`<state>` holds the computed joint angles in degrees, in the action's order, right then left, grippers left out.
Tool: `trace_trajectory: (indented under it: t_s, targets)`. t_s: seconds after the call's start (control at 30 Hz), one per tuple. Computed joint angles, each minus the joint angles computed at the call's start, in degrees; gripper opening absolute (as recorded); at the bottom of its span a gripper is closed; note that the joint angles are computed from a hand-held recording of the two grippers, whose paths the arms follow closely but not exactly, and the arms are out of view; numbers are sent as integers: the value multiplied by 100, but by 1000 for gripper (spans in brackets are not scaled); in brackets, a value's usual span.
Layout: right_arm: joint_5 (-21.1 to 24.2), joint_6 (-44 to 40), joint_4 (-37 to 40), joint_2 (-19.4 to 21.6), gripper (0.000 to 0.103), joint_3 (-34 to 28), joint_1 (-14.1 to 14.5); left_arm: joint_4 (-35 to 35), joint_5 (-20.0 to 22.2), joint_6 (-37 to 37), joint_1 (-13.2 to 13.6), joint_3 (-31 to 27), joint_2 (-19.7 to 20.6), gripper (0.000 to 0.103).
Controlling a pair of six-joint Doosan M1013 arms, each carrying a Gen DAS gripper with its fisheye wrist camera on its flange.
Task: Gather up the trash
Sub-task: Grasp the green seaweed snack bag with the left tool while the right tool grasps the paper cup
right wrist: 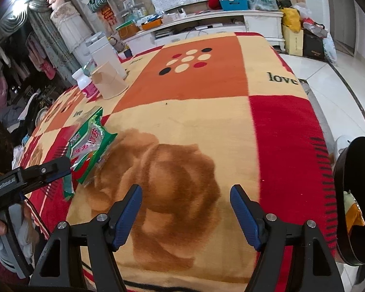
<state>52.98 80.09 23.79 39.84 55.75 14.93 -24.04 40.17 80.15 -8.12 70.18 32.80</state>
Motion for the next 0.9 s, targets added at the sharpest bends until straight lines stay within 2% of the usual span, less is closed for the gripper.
trace_trajectory:
  t_s: [0.2,0.33,0.37,0.4,0.43,0.57,0.73,0.9]
  targets:
    - [90,70,-67,58,73,-91,28,136,-2,-331,10,-220,216,65]
    - [161,78,-86,102,73,-169,39,-110,-179,-347,70,-269,296,63]
    - [189,77,-86,127,73,-215,49,-126,-214,-363,79,-283,311,48]
    - [214,69,-79,152,73,-261,60,-74,-198,-417,88,-313,331,23]
    - [236,60,-71,177,73,-304,69,24,-77,-487,103,-391,380,15]
    - [341,-56,8,320,73,-562,129,-284,-23,-186,210,-385,407,10]
    - [623,-120,84,632,73,-1100,228,130,-70,-273,321,-378,323,7]
    - [872,-370,332,1119,73,-1958,368,505,-63,-456,457,-367,270,7]
